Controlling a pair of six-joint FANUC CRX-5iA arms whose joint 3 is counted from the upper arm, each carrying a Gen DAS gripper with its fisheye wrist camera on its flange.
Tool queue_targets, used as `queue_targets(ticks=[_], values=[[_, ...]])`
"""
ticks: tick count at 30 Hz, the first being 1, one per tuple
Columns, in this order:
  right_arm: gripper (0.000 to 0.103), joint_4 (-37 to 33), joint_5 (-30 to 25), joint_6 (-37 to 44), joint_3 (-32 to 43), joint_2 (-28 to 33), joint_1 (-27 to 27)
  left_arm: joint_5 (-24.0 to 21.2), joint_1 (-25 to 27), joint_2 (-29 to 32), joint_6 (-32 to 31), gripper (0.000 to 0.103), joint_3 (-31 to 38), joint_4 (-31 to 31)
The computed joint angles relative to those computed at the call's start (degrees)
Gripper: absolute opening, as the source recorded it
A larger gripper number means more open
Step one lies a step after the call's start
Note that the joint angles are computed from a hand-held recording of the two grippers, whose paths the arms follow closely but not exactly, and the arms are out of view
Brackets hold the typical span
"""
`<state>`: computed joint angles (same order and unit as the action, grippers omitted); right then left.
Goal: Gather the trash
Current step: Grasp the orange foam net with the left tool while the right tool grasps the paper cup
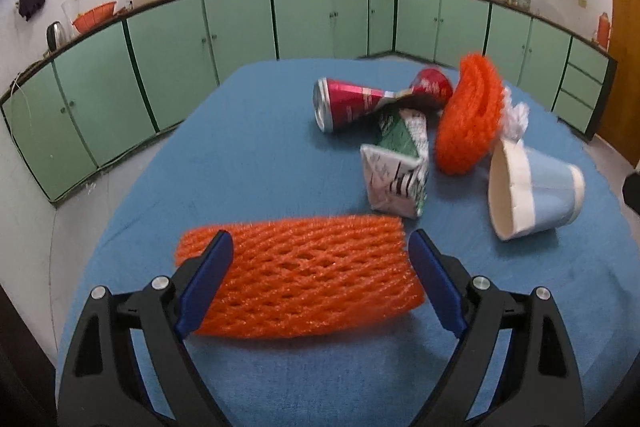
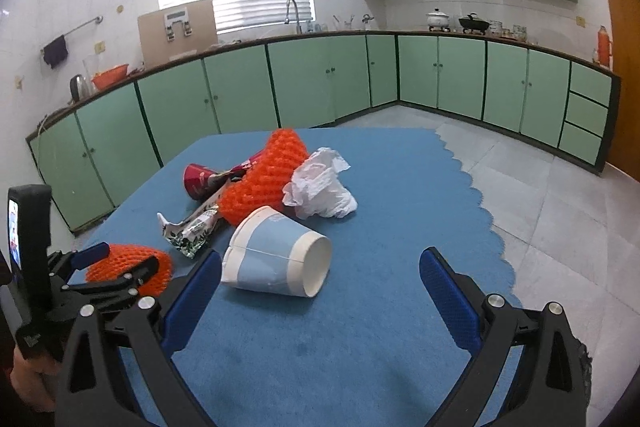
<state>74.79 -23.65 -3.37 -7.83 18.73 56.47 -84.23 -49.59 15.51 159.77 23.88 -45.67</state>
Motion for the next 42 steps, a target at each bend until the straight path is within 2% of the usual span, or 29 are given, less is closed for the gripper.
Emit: queue_targets(ticks=[2, 3, 5, 7, 8, 10, 17, 20, 27, 33, 35, 37, 39, 42], values=[[0.097, -2.60, -0.56, 3.04, 1.51, 1.03, 0.72, 0.79, 0.72, -0.19, 0.08, 0.081, -0.79, 1.48], [0.097, -2.86, -0.71, 3.38, 1.78, 1.27, 0.91, 1.16, 1.13, -0.39, 0.18, 0.071, -1.14, 2.18], [0.097, -3.63, -1.16, 4.23, 2.53, 1.84, 1.29, 1.59, 1.46, -0.81, 1.18, 0.060, -1.72, 2.43], [0.097, -4.99, -1.77, 5.36, 3.64, 2.62, 1.71, 2.13, 1.30, -1.43, 2.36, 0.035, -2.44, 2.08], [0.097, -5.60, -2.13, 5.76, 4.07, 2.93, 1.94, 2.12, 1.33, -1.53, 2.66, 0.030, -2.48, 1.99], [0.097, -8.65, -3.66, 8.17, 6.00, 4.08, 2.66, 2.59, 1.50, -2.23, 3.82, 0.011, -3.18, 1.96], [0.097, -18.73, -10.31, 15.34, 15.23, 9.77, 5.06, 3.56, 1.14, -3.52, 4.73, 0.007, -2.96, -0.92], [0.097, -22.13, -15.86, 16.91, 20.36, 12.84, 6.11, 3.62, 1.22, -3.37, 4.37, 0.007, -2.52, -1.90], [0.097, -22.83, -22.30, 15.89, 25.33, 16.29, 6.92, 5.50, 2.79, -3.62, 3.67, 0.007, -3.49, 0.02], [0.096, -26.42, -26.52, 19.93, 31.11, 19.53, 7.42, 5.83, 3.18, -3.31, 2.15, 0.007, -3.19, 0.82], [0.092, -29.42, -27.67, 22.42, 33.40, 20.54, 7.27, 5.98, 3.48, -3.31, 1.85, 0.007, -3.23, 1.27], [0.081, -32.37, -28.16, 24.58, 35.14, 21.17, 6.97, 5.88, 3.53, -3.16, 1.56, 0.007, -2.99, 1.34], [0.074, -36.39, -27.92, 26.84, 36.54, 21.45, 6.39, 5.80, 3.53, -3.14, 1.30, 0.007, -2.94, 1.35], [0.074, -37.16, -25.41, 26.18, 34.42, 20.12, 5.95, 5.79, 3.59, -2.96, 1.02, 0.007, -2.85, 1.65]])
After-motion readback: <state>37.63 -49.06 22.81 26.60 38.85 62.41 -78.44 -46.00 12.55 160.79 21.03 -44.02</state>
